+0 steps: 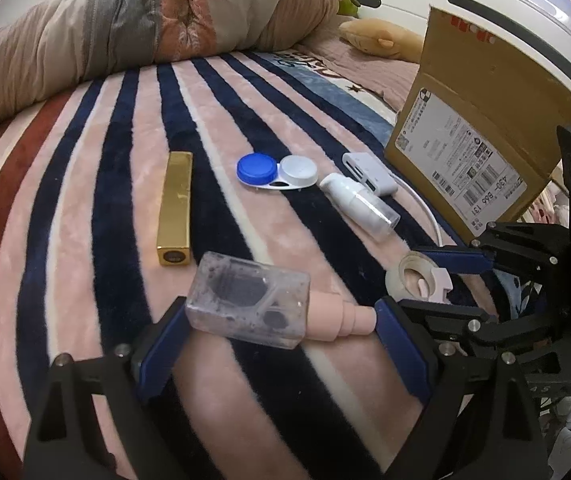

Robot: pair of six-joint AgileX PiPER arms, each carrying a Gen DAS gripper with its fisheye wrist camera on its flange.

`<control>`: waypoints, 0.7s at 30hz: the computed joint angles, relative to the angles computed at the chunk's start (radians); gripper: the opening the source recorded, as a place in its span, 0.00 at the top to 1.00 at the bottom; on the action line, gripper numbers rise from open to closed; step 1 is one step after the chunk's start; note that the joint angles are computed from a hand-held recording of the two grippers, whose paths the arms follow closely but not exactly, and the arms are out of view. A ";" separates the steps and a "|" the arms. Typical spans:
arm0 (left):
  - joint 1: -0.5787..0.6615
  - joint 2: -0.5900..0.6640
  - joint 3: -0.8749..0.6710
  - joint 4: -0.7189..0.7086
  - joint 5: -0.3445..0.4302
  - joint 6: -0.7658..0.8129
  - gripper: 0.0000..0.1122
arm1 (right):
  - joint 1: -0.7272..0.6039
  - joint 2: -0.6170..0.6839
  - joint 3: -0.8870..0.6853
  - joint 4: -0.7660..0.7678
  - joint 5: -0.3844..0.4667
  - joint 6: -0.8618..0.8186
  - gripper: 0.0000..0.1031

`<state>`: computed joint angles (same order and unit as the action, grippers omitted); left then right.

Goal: Organize rigid objects
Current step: 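Close the left gripper on the clear case with pink nozzle bottle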

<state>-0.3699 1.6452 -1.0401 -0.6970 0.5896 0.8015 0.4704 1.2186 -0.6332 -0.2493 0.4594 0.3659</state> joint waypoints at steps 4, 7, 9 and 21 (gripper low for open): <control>0.033 -0.041 0.019 -0.061 0.015 0.052 0.20 | 0.025 -0.022 -0.011 -0.016 0.020 0.025 0.64; 0.074 -0.078 0.030 -0.110 0.046 0.097 0.21 | 0.072 -0.044 -0.028 -0.082 0.050 0.097 0.64; 0.087 -0.093 0.029 -0.106 0.057 0.092 0.21 | 0.099 -0.052 -0.043 -0.121 0.072 0.137 0.64; 0.163 -0.110 0.046 -0.096 0.075 0.045 0.21 | 0.210 -0.067 -0.110 -0.254 0.153 0.267 0.64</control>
